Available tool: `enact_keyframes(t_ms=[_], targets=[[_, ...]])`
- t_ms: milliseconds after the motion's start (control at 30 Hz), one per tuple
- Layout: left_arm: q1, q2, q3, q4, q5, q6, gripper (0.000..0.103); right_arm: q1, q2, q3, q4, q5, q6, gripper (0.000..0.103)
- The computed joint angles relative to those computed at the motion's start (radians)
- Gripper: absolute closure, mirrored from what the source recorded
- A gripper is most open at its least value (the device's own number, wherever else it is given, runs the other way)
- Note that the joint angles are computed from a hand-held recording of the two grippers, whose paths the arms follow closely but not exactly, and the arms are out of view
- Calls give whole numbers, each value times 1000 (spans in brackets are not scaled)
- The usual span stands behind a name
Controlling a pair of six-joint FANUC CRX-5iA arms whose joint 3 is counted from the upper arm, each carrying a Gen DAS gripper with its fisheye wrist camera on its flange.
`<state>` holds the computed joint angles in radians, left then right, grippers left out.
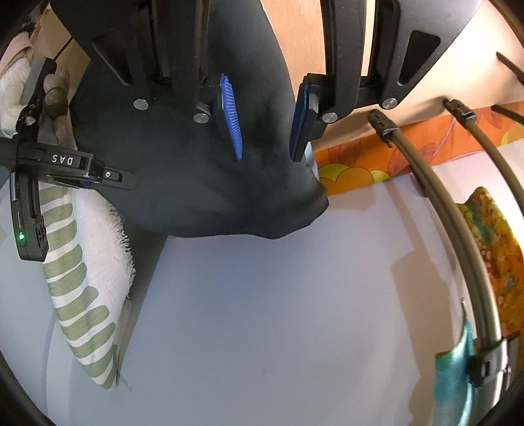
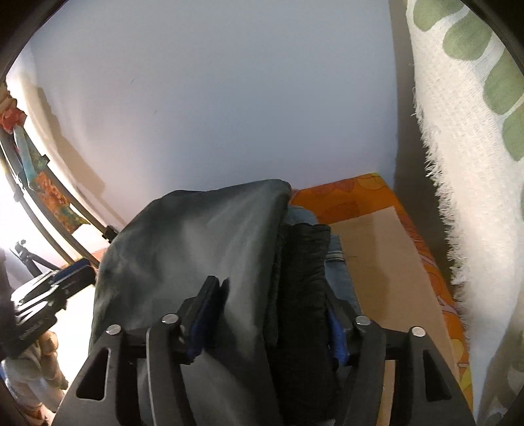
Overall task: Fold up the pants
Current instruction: 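Open both tools to release the pants on the jeans stack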
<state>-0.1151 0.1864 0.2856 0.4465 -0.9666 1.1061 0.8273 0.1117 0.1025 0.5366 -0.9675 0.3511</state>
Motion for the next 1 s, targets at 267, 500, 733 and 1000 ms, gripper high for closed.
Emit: enact_keyframes(t_ms=[267, 500, 733, 1000], targets=[[14, -62, -52, 48, -16, -39, 67, 74, -28, -24, 128, -124, -71, 30], [38, -138, -110, 92, -46, -63, 66, 163, -77, -45, 224, -222, -110, 21], [60, -246, -210, 154, -54, -116, 60, 260, -128, -81, 279, -302, -192, 20], [103, -365, -313, 220, -94, -156, 60, 410, -164, -111, 364, -414, -296, 17]])
